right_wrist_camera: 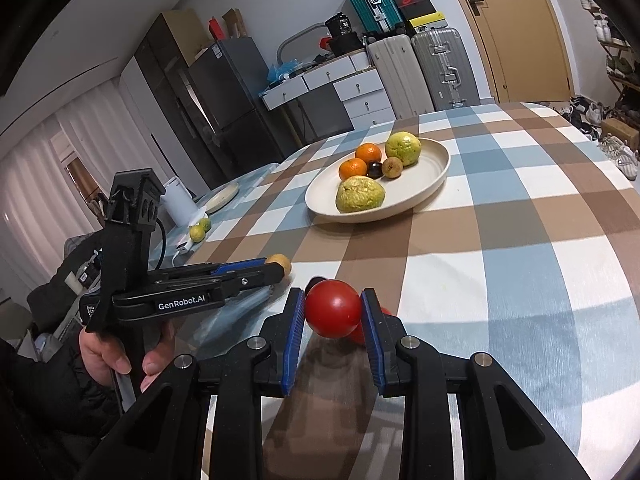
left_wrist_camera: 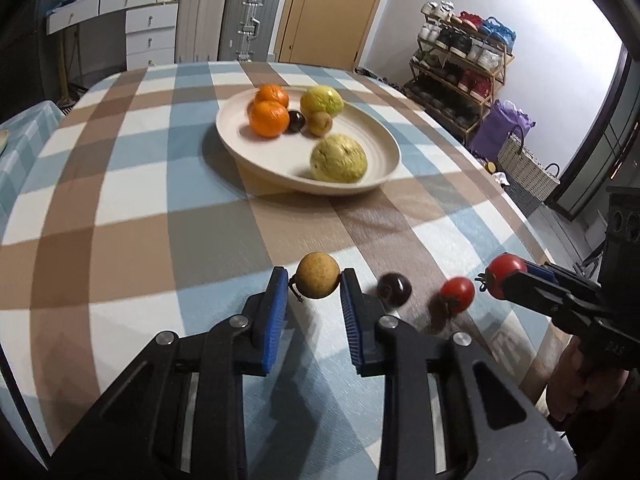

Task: Organize fruits
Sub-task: 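Carry the kiwi and tomato onto the cream plate and open both grippers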

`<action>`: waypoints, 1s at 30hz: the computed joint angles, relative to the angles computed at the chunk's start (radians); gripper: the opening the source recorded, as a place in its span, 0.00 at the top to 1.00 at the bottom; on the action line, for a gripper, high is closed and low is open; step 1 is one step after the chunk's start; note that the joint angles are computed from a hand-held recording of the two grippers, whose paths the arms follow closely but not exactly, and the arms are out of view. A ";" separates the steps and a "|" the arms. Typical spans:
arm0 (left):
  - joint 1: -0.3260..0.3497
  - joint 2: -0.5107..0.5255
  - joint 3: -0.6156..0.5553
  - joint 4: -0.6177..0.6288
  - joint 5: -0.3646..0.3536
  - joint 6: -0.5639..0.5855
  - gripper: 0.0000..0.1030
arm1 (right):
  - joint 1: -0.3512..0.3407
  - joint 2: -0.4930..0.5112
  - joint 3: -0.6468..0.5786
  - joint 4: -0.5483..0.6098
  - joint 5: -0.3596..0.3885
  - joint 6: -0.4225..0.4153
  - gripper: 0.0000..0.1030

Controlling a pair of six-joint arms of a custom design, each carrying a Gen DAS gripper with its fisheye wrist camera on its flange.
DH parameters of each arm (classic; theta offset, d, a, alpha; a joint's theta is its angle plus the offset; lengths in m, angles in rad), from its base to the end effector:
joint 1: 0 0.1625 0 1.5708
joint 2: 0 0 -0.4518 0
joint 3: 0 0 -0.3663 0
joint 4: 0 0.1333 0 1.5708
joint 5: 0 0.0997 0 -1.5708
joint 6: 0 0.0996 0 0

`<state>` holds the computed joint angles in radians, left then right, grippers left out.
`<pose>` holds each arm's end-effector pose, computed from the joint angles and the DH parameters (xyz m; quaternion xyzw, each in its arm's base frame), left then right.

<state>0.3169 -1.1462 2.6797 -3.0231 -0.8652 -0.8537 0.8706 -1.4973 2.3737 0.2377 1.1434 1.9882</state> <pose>-0.2167 -0.2793 0.1245 0.2001 0.9161 -0.2813 0.2038 -0.0070 -0.2793 0.2063 0.2606 -0.9168 0.2980 0.0529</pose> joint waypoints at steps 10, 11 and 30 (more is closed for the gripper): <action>0.080 -0.074 -0.066 -0.018 0.075 0.138 0.77 | 0.173 0.050 -0.134 0.028 0.063 0.145 0.72; 0.092 -0.071 -0.077 -0.025 0.078 0.156 0.77 | 0.188 0.057 -0.150 0.031 0.069 0.160 0.72; 0.345 0.080 -0.295 -0.185 0.026 0.489 0.77 | 0.524 0.379 -0.540 0.131 0.314 0.337 0.72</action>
